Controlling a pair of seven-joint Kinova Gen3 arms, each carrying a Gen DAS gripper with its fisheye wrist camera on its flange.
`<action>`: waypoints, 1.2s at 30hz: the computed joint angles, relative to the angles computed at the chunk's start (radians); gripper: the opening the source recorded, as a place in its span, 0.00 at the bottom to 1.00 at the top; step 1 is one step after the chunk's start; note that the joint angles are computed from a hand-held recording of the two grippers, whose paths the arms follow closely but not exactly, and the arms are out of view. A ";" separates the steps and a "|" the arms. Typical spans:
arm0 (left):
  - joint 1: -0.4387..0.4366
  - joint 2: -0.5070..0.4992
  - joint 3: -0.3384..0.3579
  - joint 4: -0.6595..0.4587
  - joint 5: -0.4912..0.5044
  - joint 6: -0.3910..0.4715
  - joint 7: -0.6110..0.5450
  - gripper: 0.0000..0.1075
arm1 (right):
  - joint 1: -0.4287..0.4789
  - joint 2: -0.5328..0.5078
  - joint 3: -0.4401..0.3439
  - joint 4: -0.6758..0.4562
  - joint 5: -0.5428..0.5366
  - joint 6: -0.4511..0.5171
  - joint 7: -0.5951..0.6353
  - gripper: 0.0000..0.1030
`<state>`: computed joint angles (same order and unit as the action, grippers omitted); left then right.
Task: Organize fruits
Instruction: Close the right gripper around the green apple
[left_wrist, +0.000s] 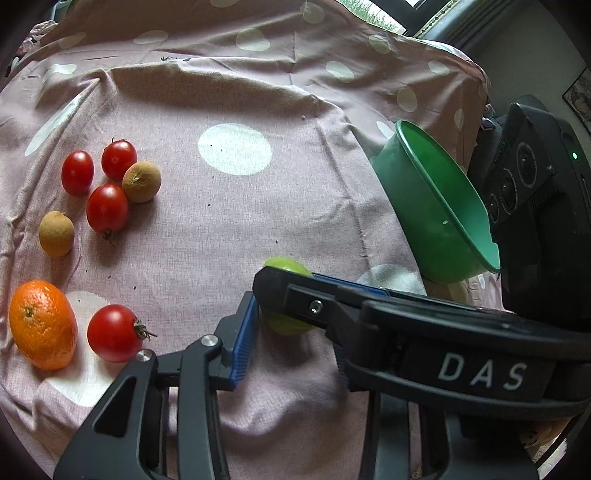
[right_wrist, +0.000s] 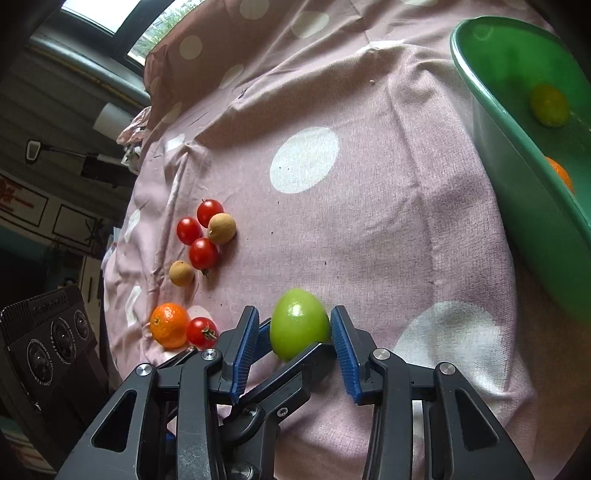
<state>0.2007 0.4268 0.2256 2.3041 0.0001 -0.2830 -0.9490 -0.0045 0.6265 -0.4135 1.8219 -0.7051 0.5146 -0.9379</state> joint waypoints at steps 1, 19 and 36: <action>0.007 -0.002 -0.006 -0.001 0.003 0.001 -0.004 0.32 | -0.002 -0.003 0.002 0.003 0.001 -0.005 -0.001 0.38; 0.174 -0.082 -0.125 -0.012 0.207 0.011 -0.199 0.28 | 0.152 -0.087 -0.129 0.102 -0.195 -0.083 0.243 0.37; -0.024 0.008 0.070 -0.025 0.013 0.033 -0.040 0.37 | -0.040 -0.060 0.078 0.035 0.004 0.013 0.002 0.38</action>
